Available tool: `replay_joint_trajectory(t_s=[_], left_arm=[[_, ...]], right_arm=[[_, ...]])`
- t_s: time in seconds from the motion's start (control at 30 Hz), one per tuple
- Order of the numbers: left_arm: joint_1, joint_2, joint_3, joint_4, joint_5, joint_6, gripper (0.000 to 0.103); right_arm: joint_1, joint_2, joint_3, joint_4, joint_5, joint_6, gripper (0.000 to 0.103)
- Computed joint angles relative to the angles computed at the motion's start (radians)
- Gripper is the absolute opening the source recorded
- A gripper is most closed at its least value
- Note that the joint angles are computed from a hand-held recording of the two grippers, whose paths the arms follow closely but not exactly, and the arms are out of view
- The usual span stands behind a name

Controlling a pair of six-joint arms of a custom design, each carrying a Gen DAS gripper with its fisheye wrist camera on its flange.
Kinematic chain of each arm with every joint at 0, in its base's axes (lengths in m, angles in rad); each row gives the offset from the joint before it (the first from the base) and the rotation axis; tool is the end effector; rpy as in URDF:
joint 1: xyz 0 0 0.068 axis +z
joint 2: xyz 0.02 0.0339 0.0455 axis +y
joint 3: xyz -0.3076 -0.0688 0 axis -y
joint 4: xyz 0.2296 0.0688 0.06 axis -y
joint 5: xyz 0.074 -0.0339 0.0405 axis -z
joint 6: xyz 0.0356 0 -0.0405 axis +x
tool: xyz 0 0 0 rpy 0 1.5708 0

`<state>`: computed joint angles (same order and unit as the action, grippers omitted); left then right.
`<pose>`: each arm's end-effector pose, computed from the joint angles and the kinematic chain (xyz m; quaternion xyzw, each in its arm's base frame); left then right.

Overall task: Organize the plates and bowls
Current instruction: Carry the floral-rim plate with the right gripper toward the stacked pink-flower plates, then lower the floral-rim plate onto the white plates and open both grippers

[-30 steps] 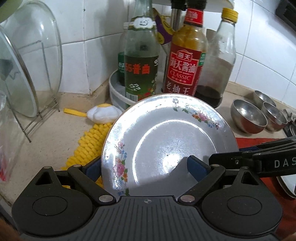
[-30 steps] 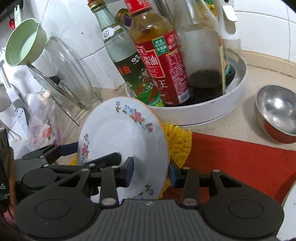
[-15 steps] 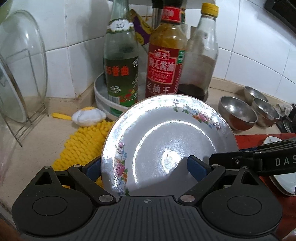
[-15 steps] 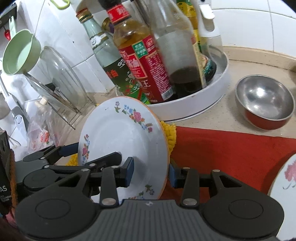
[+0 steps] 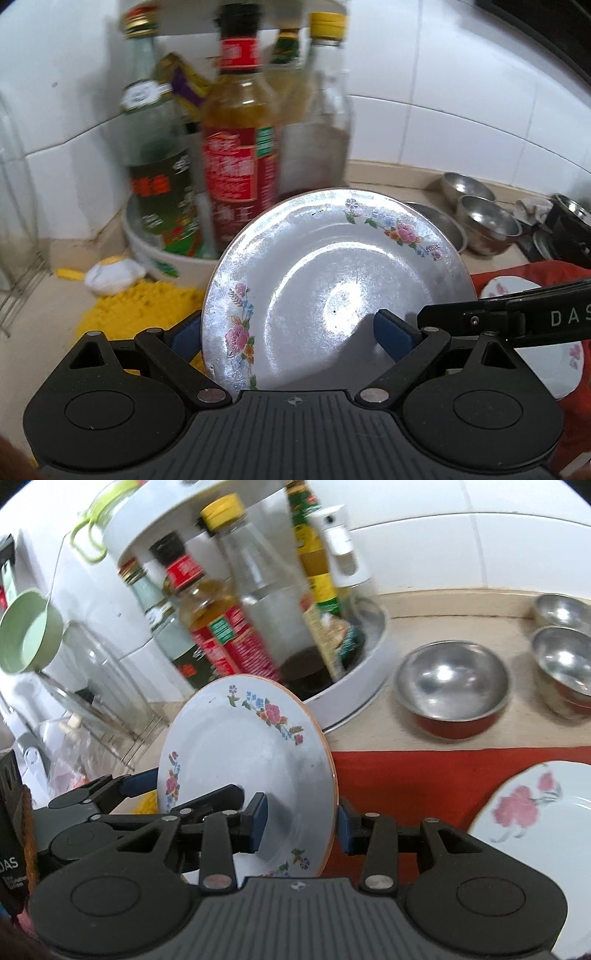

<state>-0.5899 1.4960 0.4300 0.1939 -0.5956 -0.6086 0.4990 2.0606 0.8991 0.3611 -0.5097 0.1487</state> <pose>0.1999 -0.1097 0.1691 -0.1088 0.8973 0.0431 0.4257 0.3291 0.1992 0.1228 -0.2495 0.8666 0.3372 0.2704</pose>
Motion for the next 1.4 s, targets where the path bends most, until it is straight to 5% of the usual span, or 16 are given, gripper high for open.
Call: replay_joint_trajectory(t_s=[0.83, 1.4], left_arm=[[-0.149, 0.312, 0.333, 0.075, 0.117, 0.172, 0.097], [-0.187, 0.487, 0.544, 0.003, 0.182, 0.23, 0.097]], right_arm=[[-0.352, -0.132, -0.269, 0.145, -0.016, 0.023, 0.036], [-0.516, -0.083, -0.248, 0.085, -0.029, -0.009, 0.036]])
